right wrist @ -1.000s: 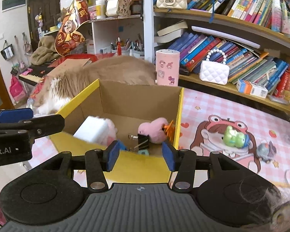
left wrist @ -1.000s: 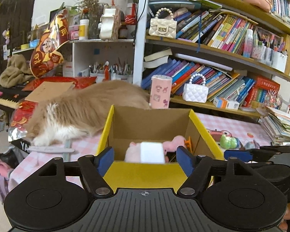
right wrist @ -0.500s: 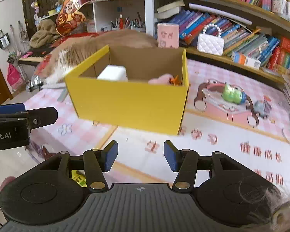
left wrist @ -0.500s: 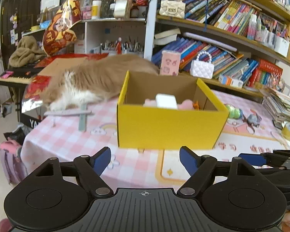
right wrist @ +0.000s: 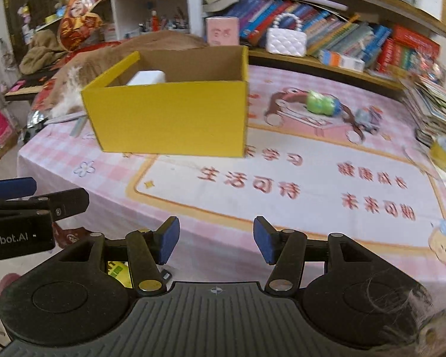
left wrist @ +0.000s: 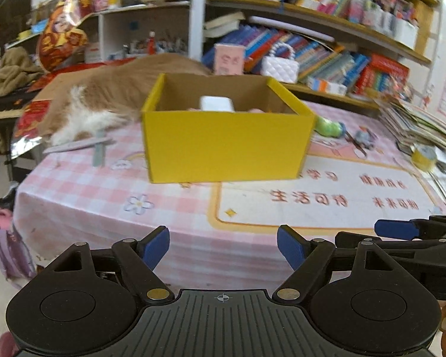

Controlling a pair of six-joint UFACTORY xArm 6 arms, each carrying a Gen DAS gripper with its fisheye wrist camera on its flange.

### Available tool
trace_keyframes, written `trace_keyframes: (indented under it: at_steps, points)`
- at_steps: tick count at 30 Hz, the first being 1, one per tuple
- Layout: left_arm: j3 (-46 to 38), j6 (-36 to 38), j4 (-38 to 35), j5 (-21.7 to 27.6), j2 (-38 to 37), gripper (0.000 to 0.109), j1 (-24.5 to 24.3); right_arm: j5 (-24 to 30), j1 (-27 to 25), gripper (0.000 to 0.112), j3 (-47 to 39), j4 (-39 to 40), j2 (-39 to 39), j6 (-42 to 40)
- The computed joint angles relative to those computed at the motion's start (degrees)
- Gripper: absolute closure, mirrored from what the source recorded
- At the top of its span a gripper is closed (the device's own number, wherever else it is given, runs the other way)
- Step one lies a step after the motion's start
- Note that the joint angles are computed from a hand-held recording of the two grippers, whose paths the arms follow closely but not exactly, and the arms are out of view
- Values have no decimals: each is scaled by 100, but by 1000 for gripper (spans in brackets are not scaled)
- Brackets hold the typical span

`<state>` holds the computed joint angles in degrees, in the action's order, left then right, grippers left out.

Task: Organize objects
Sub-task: 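Move both grippers back from the box toward the frog toy and toy car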

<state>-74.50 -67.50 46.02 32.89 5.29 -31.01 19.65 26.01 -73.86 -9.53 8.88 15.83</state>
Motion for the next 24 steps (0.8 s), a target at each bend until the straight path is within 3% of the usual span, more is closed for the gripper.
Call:
trace_keyframes:
  at_steps: [13, 24]
  points:
    - [-1000, 1481, -1091, -407, 952, 26, -238, 275, -516, 59, 691, -1131, -601, 1664]
    - [-2846, 2440, -1989, -33, 2314, 26, -475, 469, -1088, 56, 514, -1079, -478, 1536]
